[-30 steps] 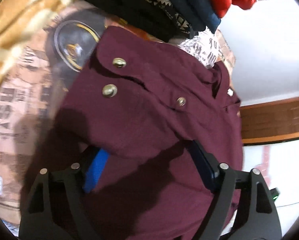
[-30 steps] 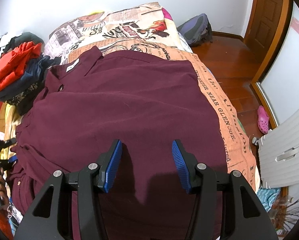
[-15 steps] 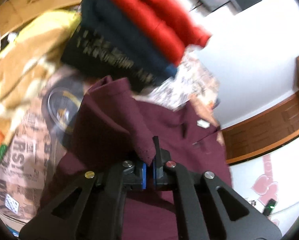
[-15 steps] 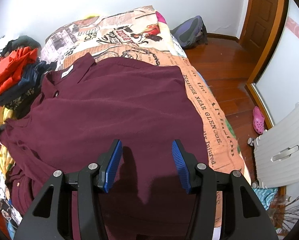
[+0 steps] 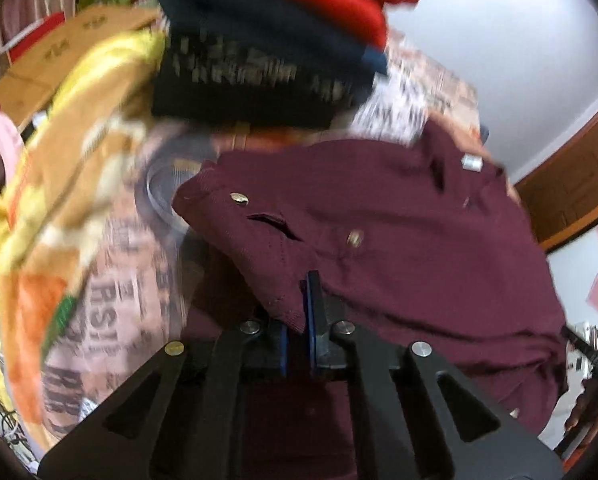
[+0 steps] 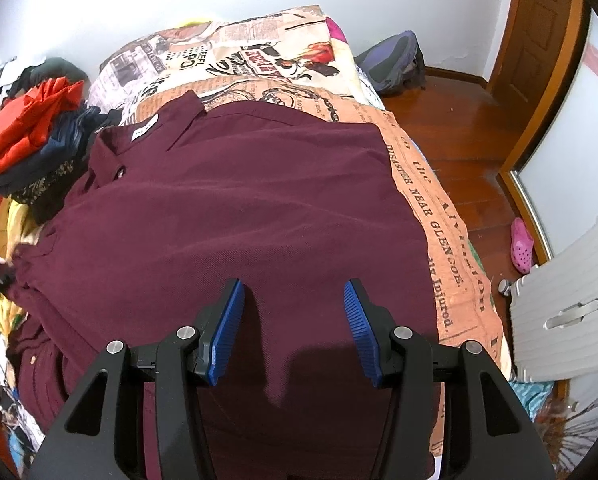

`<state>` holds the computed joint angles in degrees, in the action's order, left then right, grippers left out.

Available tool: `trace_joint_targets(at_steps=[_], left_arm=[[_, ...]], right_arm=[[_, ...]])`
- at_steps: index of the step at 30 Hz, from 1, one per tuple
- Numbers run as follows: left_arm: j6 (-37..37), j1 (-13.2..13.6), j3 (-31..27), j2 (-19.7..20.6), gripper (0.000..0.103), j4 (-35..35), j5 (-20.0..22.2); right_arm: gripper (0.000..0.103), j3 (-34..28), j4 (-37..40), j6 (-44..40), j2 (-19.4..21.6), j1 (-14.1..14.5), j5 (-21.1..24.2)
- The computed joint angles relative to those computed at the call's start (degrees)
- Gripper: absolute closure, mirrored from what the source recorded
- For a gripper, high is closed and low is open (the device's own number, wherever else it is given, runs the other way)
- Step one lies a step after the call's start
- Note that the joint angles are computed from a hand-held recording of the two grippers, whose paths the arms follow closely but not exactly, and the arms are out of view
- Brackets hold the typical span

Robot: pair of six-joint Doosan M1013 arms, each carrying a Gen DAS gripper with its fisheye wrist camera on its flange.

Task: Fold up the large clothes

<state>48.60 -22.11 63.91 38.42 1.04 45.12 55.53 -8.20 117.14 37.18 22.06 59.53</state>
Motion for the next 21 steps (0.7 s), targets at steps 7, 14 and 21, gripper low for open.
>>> trace_joint_targets(at_steps=[7, 14, 21], left_arm=[[-0.5, -1.3, 1.1, 0.3, 0.052, 5.0, 5.7], [-0.3, -0.9, 4.0, -1.6, 0.046, 5.9, 6.2], [0.4, 1.2, 3.4, -2.6, 0.043, 4.4, 2.8]], right_arm=[[0.055, 0.1, 0.3, 1.7, -0.1, -0.4, -0.5], [0.055, -0.6, 0.3, 1.7, 0.4, -0.6, -0.4], [0.055, -1.7, -3.0, 1.4, 0.6, -0.5, -0.1]])
